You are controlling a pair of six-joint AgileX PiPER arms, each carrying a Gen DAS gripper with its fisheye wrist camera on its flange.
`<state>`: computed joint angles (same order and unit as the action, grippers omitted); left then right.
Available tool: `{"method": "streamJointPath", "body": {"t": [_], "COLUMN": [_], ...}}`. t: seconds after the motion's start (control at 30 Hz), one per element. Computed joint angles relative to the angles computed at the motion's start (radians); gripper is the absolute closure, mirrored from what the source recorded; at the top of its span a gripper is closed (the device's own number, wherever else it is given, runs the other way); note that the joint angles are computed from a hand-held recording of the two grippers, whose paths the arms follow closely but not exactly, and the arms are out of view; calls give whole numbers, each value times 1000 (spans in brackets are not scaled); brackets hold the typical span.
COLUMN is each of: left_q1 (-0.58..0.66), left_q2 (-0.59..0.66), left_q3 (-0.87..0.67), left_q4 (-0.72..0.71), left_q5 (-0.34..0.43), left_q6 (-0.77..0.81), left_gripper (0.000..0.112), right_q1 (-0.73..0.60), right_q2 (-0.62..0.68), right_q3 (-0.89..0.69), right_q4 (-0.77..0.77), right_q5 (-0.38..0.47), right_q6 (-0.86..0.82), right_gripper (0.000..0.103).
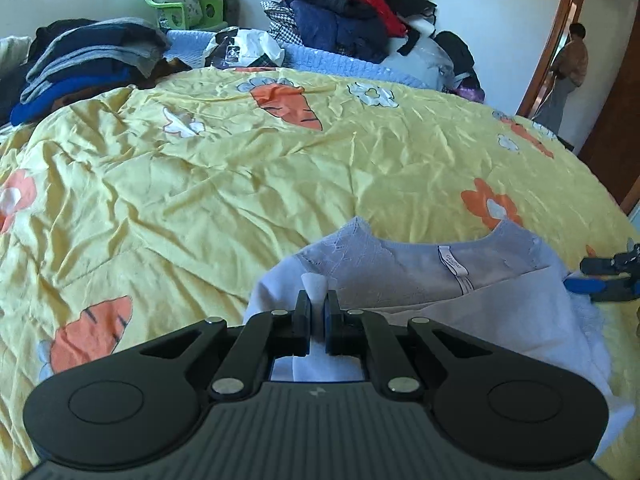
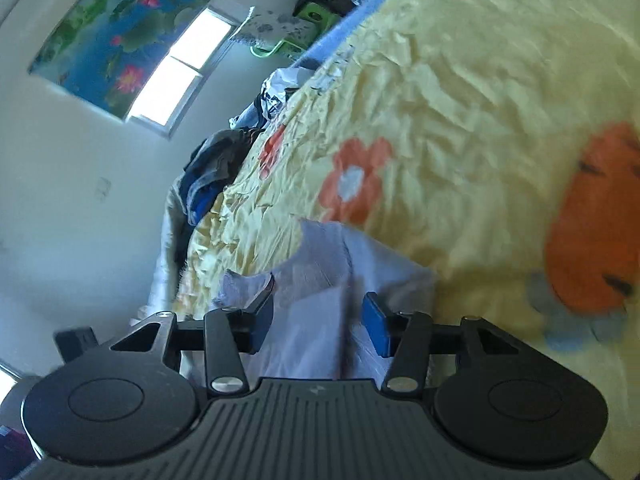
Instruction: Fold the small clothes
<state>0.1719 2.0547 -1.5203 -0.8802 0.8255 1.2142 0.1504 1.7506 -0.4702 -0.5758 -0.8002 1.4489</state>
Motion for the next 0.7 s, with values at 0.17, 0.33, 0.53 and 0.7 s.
{"method": "streamJointPath", "body": {"t": [0.17, 0.33, 0.53, 0.7], "left_q1": [2, 1, 15, 37], "left_q2": [-5, 3, -4, -45], "left_q3": [-4, -18, -6, 21], "left_q4": [1, 20, -2, -79], "left_q5": [13, 18, 17, 52], "left_q6": [-12, -32, -13, 68], "left_gripper": [107, 107, 107, 107], "right_q1": [-3, 55, 110, 109], "right_q2": [37, 55, 25, -73], "right_q3": [-15, -146, -142, -70], "right_q4": [-47, -117, 22, 104], "right_q5": [-49, 115, 188, 123], "right_q6": [47, 87, -78, -175], "right_gripper": [54, 92, 96, 96]}}
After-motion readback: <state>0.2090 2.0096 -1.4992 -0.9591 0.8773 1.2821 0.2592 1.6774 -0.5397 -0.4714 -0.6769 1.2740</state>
